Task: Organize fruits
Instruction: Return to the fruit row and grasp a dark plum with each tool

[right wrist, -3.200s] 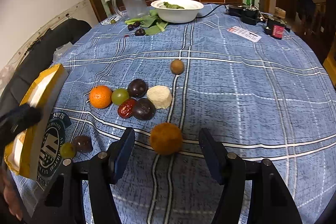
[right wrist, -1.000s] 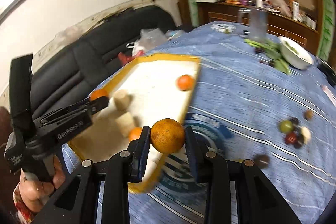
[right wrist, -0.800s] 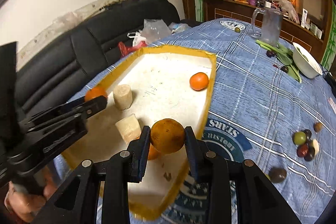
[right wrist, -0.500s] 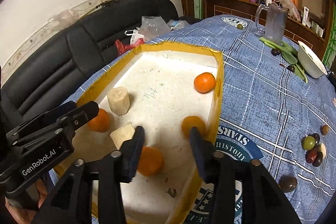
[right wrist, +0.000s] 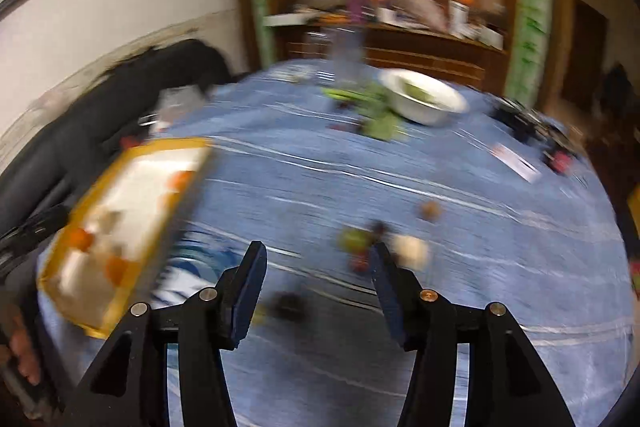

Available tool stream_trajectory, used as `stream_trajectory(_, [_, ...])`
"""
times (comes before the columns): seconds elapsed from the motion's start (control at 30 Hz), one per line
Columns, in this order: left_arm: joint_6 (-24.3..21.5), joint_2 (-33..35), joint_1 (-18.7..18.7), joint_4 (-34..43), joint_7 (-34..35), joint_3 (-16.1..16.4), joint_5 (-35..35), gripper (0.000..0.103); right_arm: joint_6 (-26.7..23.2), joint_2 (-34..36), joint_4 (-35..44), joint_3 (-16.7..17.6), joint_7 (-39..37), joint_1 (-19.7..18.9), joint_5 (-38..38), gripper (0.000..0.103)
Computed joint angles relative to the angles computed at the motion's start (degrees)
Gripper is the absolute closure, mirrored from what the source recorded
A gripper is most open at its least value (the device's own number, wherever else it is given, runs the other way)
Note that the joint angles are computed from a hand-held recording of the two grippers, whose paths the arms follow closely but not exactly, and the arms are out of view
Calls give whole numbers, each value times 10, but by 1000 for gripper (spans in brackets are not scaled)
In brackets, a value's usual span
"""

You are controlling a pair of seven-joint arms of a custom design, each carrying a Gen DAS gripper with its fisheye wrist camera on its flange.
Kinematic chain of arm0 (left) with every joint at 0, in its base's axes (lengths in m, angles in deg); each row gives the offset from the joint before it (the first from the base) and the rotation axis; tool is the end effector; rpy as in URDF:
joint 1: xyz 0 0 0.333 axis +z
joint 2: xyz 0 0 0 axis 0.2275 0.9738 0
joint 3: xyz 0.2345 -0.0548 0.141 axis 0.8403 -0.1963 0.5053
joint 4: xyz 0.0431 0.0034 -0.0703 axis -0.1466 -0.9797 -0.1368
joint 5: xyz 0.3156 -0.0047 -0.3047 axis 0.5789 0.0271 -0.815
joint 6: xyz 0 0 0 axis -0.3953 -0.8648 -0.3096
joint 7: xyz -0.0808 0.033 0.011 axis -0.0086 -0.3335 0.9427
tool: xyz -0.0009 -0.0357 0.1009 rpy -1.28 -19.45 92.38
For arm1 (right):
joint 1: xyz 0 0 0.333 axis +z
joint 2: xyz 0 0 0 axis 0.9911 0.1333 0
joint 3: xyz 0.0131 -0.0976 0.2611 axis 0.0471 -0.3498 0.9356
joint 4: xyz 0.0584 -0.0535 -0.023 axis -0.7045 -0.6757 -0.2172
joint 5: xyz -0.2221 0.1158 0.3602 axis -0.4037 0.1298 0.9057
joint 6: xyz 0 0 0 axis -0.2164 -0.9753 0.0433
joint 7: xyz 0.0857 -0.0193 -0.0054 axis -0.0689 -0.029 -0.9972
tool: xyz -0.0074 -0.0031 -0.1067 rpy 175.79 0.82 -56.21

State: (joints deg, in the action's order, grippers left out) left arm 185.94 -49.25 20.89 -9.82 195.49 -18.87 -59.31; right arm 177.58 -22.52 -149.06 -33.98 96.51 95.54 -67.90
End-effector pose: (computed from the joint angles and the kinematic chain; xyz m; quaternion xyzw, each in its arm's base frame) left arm 0.7036 -0.0061 0.5261 -0.5442 0.7151 -0.4042 0.1707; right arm 0.6114 0.2008 0.5268 -0.5807 0.7129 -0.2716 0.2842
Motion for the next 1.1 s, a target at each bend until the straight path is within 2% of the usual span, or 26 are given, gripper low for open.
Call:
stream_trajectory(0.1, [-42,-1,-11,0,23,-13,-4,33,8,-31,-48,-9,25,-18,8,46])
stream_trajectory(0.23, [-105,25,-30,23,41,-25,5,33,17,-29,-66,-13,14,-39,42,46])
stream_trajectory(0.27, [-112,33,-34,29,42,-27,9,38,20,-22,-63,-14,6,-41,56,46])
stream_trajectory(0.3, [-117,46,-39,41,36,-28,19,50,25,-16,-61,-16,-2,-43,68,46])
stream_trajectory(0.33, [-123,56,-43,51,27,-28,31,56,31,-7,-55,-17,-12,-43,84,46])
stream_trajectory(0.4, [-136,74,-42,71,23,-33,38,60,45,8,-48,-21,-34,-42,113,46])
stream_trajectory(0.57, [-134,98,-41,89,28,-42,67,60,26,48,-9,-29,-59,-30,113,46])
stream_trajectory(0.7, [-141,114,-44,104,48,-52,90,60,36,61,-7,-36,-90,-25,159,46])
stream_trajectory(0.83, [-138,128,-53,115,65,-59,115,60,43,71,-1,-43,-88,-18,156,46])
stream_trajectory(0.9, [-134,137,-59,122,57,-58,132,60,42,75,4,-47,-80,-13,143,51])
stream_trajectory(0.93, [-135,143,-61,128,51,-57,140,60,43,76,5,-48,-81,-12,141,56])
stream_trajectory(0.97, [-138,148,-61,133,47,-58,146,66,48,76,3,-47,-89,-13,151,62])
stream_trajectory(1.03, [-150,154,-54,141,50,-65,140,71,54,75,0,-48,-92,-12,158,65])
stream_trajectory(1.1, [-142,147,-53,130,59,-68,141,78,59,74,-2,-47,-99,-11,166,71])
